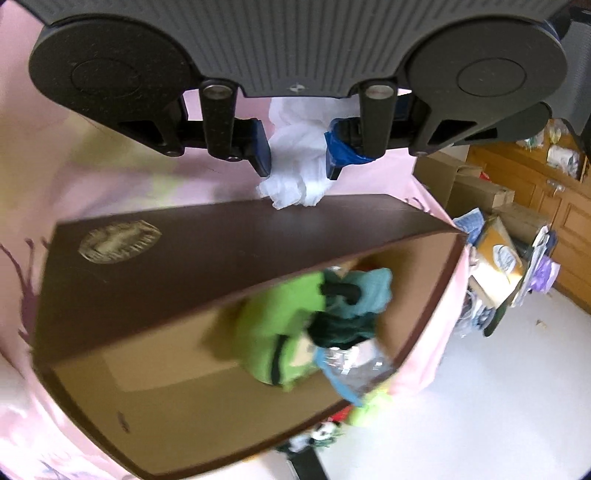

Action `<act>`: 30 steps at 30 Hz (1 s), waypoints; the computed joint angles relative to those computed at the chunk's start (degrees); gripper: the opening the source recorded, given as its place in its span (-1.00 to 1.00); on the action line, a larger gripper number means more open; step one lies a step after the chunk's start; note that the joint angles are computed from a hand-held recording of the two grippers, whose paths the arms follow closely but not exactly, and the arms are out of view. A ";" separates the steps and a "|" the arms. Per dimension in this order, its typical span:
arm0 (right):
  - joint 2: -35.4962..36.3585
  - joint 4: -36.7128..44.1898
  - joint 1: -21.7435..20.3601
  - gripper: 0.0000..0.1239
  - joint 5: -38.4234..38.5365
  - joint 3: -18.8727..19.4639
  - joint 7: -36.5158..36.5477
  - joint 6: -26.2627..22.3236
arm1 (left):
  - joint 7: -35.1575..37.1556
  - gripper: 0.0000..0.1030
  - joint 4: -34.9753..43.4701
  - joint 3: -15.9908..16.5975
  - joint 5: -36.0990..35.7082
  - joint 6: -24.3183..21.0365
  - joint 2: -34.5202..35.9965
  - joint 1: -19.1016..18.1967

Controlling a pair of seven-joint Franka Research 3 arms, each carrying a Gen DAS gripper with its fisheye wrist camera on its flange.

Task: Organize soft objects
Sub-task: 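Grasp the white cloth with the right tool and lift it, then carry the white cloth over the box and lower it inside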

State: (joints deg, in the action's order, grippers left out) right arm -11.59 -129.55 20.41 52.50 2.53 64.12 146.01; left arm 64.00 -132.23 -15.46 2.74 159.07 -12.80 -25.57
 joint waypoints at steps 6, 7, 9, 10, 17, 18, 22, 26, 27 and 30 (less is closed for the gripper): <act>-0.22 0.08 -0.75 -0.70 -0.92 -0.65 0.47 -1.34 | 0.98 0.30 0.48 0.49 -1.22 0.47 0.40 -0.53; -0.02 0.41 -0.85 -0.70 -1.40 -0.70 0.50 -2.33 | 1.39 0.30 0.97 0.63 -1.79 0.09 1.00 -0.67; 0.15 0.69 -1.20 -0.70 -2.55 -0.85 0.51 -4.75 | 1.08 0.30 2.21 0.23 -1.42 -1.11 2.59 -0.18; 0.31 0.72 -1.18 -0.70 -2.75 -0.67 0.52 -5.28 | 1.45 0.30 2.69 0.23 -1.87 -1.52 3.45 -0.18; 1.87 2.30 -1.70 -0.67 -3.53 -0.42 0.40 -8.93 | -1.82 0.30 4.52 -1.21 0.69 -3.83 7.43 1.56; 1.99 2.40 -1.79 -0.66 -3.72 -0.31 0.39 -9.09 | -1.52 0.28 4.36 -1.13 0.04 -3.38 7.34 1.55; 1.92 2.43 -2.01 -0.64 -3.10 -0.25 0.02 -9.57 | 4.18 -0.07 3.46 0.05 -7.49 -1.75 6.13 0.62; 1.83 2.80 -2.42 -0.69 -1.97 -0.72 -0.38 -11.49 | 6.70 -0.15 4.07 0.30 -9.55 -2.31 5.10 0.38; 1.48 2.69 -2.53 -0.70 -1.08 -0.92 -0.67 -11.79 | 7.85 -0.15 3.89 0.50 -10.38 -1.96 4.48 0.16; 0.08 2.73 -3.02 -0.71 1.62 -1.84 -1.71 -13.57 | 11.30 -0.16 3.03 1.42 -13.58 -0.52 2.22 -1.13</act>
State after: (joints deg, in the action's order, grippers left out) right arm -11.51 -126.82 17.40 54.13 0.70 62.41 132.43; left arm 75.29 -129.21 -14.05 -10.84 158.55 -10.58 -26.70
